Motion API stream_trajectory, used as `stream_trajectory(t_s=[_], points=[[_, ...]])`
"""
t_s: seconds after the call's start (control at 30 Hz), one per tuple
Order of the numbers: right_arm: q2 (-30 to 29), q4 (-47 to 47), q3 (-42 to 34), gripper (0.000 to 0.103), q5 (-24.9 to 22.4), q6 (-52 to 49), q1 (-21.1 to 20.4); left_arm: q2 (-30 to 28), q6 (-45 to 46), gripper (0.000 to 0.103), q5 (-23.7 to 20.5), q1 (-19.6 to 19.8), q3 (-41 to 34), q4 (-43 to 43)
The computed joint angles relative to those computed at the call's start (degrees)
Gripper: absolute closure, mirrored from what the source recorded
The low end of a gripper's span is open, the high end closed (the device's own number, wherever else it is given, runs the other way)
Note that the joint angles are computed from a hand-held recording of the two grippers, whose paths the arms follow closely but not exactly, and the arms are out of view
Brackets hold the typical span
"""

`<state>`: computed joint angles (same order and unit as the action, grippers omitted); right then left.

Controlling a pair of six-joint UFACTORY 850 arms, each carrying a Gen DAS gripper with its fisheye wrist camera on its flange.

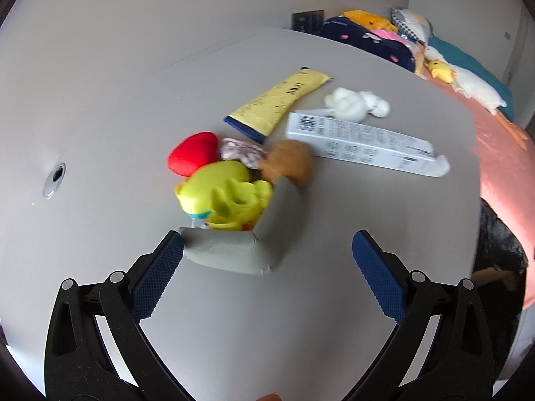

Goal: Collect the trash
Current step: 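Return both tools to the desk and grasp the grey corner guard with the left tool, then grasp the white box with the right tool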

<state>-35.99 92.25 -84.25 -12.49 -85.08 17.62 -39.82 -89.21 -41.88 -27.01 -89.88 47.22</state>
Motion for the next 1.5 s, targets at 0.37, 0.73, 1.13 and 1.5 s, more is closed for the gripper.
stream_trajectory(t_s=[0.37,0.73,1.13,1.5], points=[[-2.6,-8.7,-4.0,0.018,-1.5,9.0,0.8,1.5,-1.7,0.005,1.1,1.3,3.3,1.9],[-6.5,-23.1,-10.8,0.018,-2.3,20.2,3.0,2.8,2.1,0.029,8.3,2.2,6.1,-0.6],[-13.1,-45.0,-21.5,0.018,-5.6,37.6,6.0,9.0,-1.4,0.031,12.9,3.5,13.3,4.8],[-23.6,-69.2,-38.7,0.018,-12.3,53.1,9.4,12.2,-4.8,0.032,14.1,6.8,16.7,7.1]])
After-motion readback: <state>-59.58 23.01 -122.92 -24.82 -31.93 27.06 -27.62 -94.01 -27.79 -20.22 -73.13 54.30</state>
